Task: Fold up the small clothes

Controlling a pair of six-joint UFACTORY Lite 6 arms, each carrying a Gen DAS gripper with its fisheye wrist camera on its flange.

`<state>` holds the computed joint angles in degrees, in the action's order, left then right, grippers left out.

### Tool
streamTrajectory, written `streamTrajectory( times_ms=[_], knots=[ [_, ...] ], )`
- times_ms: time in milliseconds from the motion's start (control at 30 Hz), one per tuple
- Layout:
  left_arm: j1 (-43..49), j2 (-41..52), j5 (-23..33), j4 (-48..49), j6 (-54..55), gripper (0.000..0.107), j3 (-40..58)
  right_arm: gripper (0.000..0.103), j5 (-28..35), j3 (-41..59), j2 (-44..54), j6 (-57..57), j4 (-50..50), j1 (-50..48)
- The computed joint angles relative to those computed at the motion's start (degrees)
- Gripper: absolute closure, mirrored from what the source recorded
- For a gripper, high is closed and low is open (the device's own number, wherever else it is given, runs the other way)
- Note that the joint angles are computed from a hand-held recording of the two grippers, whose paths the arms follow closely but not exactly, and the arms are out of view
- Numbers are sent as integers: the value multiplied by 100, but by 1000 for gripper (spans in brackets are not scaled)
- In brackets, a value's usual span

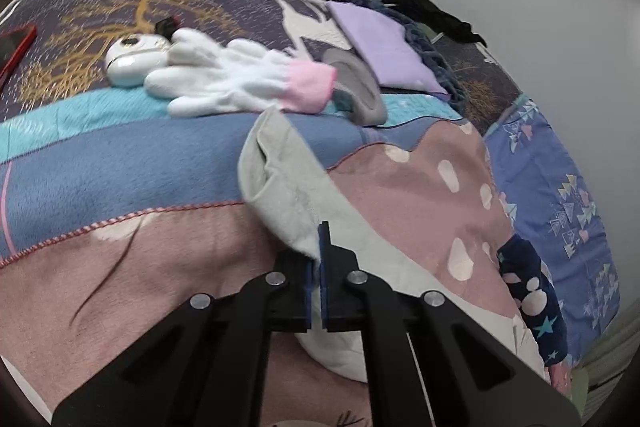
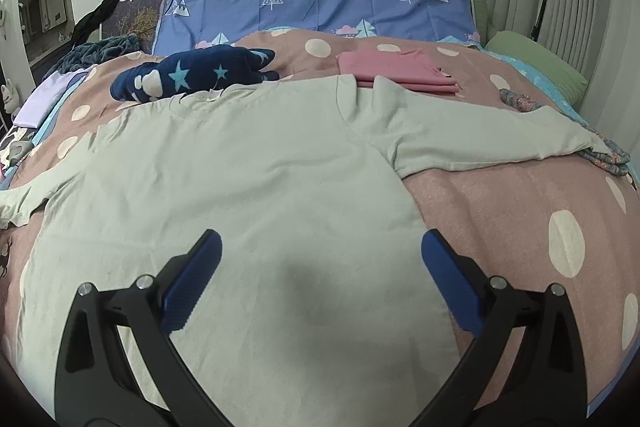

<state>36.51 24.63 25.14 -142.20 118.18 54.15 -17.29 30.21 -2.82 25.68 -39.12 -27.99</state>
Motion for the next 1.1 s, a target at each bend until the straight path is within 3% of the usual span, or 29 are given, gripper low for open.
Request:
streamTrajectory(
  times_ms=[100,167,233,333,433,533,600,700,800,933,1000,1100],
  knots=[
    [-610,-751,-198,-743,896,105,-266,2,-59,62,43,108,-105,-113],
    [-1071,-1096,-283,-564,734,105,-265,2,-102,131,111,249,-254,-206],
    [-1848,-1427,-519,-407,593,105,-169,2,-139,191,166,370,-401,-267],
    [-3350,-1648,-830,-1390,1602,105,-67,2,-234,305,237,580,-721,-388],
    [-4951,-1011,-1014,-2302,2460,105,625,2,-369,513,350,989,-1239,-571],
    [-6007,72,-1152,-1704,1830,105,1553,5,-490,904,624,1663,-1987,-787],
    [-6527,839,-1355,-1784,1949,104,2146,15,-576,1085,732,2087,-2426,-884],
    [-6897,1692,-1534,-1211,1419,103,2707,33,-634,1638,1092,3281,-3767,-857],
    [-6926,1954,-1505,-859,1096,97,2698,43,-839,2308,1620,4810,-5329,-669],
    [-6754,1726,-1084,-239,376,89,2344,43,-1109,3122,2293,6233,-6452,-210],
    [-6700,1583,-944,-529,685,83,2195,43,-1143,3475,2565,6653,-6808,142],
    [-6767,1487,-1052,-1103,1246,83,2185,43,-1242,3960,2882,7317,-7296,576]
  ],
)
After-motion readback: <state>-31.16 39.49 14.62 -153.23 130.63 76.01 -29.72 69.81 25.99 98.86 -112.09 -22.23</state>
